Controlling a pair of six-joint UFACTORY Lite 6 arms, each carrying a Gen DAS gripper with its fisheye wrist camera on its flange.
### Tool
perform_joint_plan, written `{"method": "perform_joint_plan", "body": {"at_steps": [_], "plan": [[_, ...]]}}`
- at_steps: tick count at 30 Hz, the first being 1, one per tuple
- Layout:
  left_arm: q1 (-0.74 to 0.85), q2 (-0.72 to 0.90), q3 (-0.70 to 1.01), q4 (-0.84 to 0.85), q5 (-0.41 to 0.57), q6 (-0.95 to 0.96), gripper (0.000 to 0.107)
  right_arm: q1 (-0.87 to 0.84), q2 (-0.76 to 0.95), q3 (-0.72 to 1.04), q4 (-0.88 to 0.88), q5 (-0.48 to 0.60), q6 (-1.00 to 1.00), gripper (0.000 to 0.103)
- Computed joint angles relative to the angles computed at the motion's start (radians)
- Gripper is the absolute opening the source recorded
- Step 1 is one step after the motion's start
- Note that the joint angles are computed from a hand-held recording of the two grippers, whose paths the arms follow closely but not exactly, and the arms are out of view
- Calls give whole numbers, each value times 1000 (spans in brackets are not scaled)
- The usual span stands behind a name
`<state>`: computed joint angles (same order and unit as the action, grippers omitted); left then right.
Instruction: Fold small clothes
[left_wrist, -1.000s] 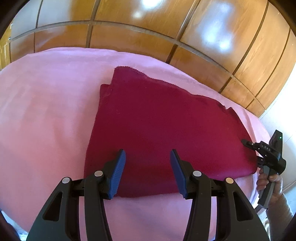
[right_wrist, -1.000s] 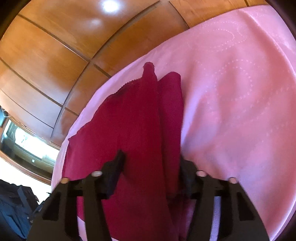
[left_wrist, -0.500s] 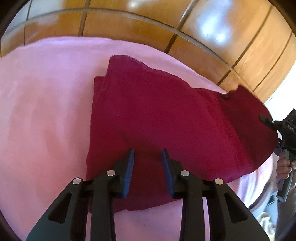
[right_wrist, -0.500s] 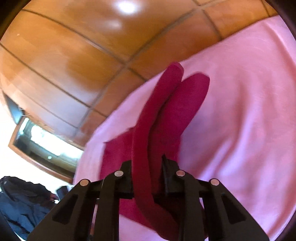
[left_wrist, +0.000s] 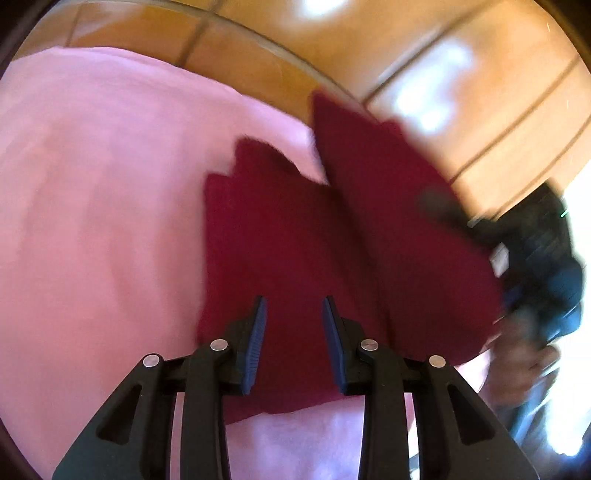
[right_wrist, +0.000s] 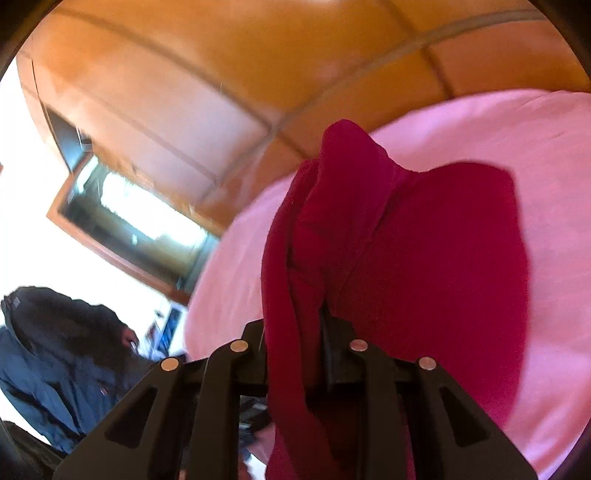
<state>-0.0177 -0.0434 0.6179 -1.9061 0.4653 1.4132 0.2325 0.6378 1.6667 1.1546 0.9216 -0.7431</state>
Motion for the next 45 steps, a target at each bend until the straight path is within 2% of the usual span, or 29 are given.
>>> {"method": "perform_joint_plan", "body": {"at_steps": [3, 6, 8, 9, 11, 13, 15, 18, 21, 24, 26, 28, 29, 30, 31, 33, 35, 38, 40, 42, 43, 44, 45], "plan": [[122, -67, -37, 112, 71, -80, 30, 73, 43, 6, -46, -47, -3, 19], [200, -90, -39, 187, 126, -138, 32, 108, -2, -73, -31, -80, -100, 32], [200, -73, -7, 201, 125, -164, 37, 99, -48, -131, 6, -44, -179, 40], [203, -63, 4, 208, 136, -173, 40, 93, -63, -156, 30, -21, -210, 41], [204, -52, 26, 224, 164, -192, 42, 38, -147, -266, 84, 29, -310, 51], [195, -15, 73, 235, 176, -215, 42, -8, -234, -359, 99, 53, -367, 54], [189, 12, 110, 252, 206, -246, 52, -58, -307, -441, 91, 59, -413, 54], [190, 61, 180, 300, 239, -292, 53, -90, -424, -558, 39, -19, -452, 54], [144, 168, 325, 473, 192, -493, 53, -86, -480, -654, 28, -86, -489, 54], [123, 244, 412, 576, 192, -613, 53, -56, -539, -739, 51, -169, -535, 54], [116, 283, 454, 588, 220, -634, 53, -39, -568, -773, 58, -191, -541, 54], [92, 322, 508, 642, 197, -689, 52, -26, -567, -793, 75, -207, -575, 54], [81, 332, 525, 674, 188, -716, 48, -14, -576, -803, 71, -208, -580, 54], [52, 336, 545, 749, 150, -779, 20, 8, -576, -801, 68, -216, -579, 54], [29, 333, 557, 816, 112, -829, 8, 30, -596, -830, 73, -236, -589, 55], [12, 253, 487, 839, 42, -814, 7, 86, -591, -852, 78, -278, -592, 55], [15, 215, 455, 930, -10, -860, 7, 109, -577, -877, 100, -305, -625, 55], [28, 234, 421, 1086, -76, -960, 6, 172, -487, -856, 135, -340, -647, 55], [21, 245, 402, 1063, -105, -927, 6, 223, -447, -852, 125, -389, -646, 55], [25, 243, 404, 997, -98, -891, 8, 227, -464, -873, 141, -396, -678, 55], [29, 232, 402, 961, -88, -868, 12, 206, -475, -872, 106, -363, -655, 55], [30, 224, 405, 964, -83, -886, 19, 184, -488, -870, 83, -333, -641, 54], [28, 220, 407, 989, -81, -927, 40, 158, -505, -872, 58, -305, -633, 54]]}}
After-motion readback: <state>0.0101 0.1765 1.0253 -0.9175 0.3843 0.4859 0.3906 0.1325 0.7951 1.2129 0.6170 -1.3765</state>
